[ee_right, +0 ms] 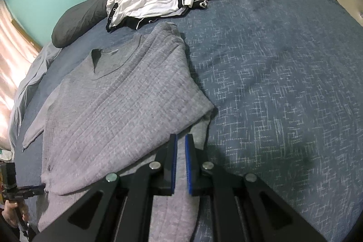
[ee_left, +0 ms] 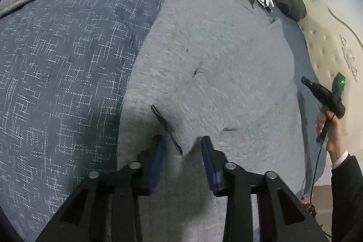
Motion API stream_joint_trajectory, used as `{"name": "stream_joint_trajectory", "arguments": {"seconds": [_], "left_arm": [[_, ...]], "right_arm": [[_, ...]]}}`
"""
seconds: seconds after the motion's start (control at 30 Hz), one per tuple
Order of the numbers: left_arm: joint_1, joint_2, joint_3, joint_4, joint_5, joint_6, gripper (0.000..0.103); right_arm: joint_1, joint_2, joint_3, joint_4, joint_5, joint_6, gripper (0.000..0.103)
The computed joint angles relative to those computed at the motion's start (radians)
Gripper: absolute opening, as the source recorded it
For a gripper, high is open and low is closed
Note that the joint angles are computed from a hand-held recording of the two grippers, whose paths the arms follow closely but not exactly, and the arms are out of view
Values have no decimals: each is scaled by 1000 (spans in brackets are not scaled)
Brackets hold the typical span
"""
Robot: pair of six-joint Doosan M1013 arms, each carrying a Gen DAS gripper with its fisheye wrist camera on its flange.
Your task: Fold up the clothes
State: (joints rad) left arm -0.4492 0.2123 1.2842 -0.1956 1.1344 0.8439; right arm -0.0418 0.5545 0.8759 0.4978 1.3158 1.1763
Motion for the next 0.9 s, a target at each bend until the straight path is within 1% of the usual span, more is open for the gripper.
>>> {"name": "stream_joint_trajectory", "arguments": {"seconds": [0.03, 0.33, 0.4, 0.5, 0.6, 0.73, 0.9], "left_arm": [[1, -2, 2, -6, -5, 5, 3], [-5, -32, 7, -16, -14, 36, 2], [-7, -32, 0, -25, 1, 43, 2], [-12, -15, -24, -13, 35, 42, 2], [-9, -1, -32, -2, 63, 24, 2], [-9, -3, -33, 13, 62, -9, 4], [-11, -26, -32, 51, 51, -47, 3]], "right_arm": [[-1, -1, -1, 0, 1, -3, 6], [-6, -4, 11, 9, -4, 4, 6], [-5, -7, 18, 8, -4, -7, 6], [-2, -9, 23, 2, -4, -10, 6], [-2, -9, 24, 8, -2, -8, 6], [-1, -9, 20, 10, 3, -17, 6], [-1, -10, 16, 4, 2, -27, 6]]}}
